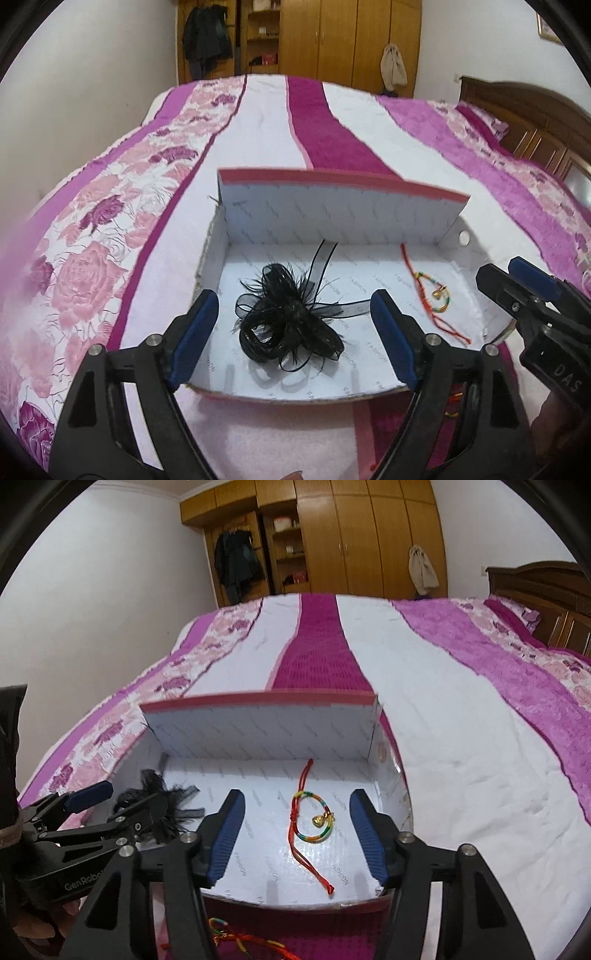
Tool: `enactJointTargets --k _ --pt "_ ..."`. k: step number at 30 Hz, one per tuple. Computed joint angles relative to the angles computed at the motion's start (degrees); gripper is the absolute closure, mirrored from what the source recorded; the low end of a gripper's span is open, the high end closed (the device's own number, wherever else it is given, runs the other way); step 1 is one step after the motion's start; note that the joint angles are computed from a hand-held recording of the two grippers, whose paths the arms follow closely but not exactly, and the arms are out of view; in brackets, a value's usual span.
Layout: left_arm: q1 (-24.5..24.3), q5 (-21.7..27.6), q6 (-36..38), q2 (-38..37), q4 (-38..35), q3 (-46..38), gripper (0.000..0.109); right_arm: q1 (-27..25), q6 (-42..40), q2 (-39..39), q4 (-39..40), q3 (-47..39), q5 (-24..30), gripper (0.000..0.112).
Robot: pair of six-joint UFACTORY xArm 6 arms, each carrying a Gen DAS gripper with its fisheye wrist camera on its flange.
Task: Organize jewelry
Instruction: 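Withdraw both tools from the box back toward the remaining jewelry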
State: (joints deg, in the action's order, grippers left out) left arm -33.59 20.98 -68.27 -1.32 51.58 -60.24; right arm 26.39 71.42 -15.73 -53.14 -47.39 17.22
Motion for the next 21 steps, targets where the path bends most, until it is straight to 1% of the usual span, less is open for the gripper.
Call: enactJointTargets --k 3,8,11,15,21 --pt "0.2 -1.0 -3.8 -2.4 4.1 1.6 0.031 0.7 2.3 -2.5 -2.8 0.7 0.7 0.048" --pt "-0.4 -0.4 -10.7 -6.6 12.9 4.0 0.031 1.6 6.2 -6.8 -6.8 2.6 1.0 0.046" --pt "-0.9 -0.6 -14.1 -8.9 16.7 5.4 0.031 2.3 8.1 -9.5 -8.2 4.0 1.1 0.044" --pt "-1.9 -0.4 -15.6 -11.8 18.5 7.1 0.030 3.4 9.0 -12.9 -9.0 5.5 2.0 0.044" --pt "-3.4 0.3 -19.0 -16.7 21.2 10.5 0.030 5.9 11.2 -18.8 -11.3 8.3 5.0 0.043"
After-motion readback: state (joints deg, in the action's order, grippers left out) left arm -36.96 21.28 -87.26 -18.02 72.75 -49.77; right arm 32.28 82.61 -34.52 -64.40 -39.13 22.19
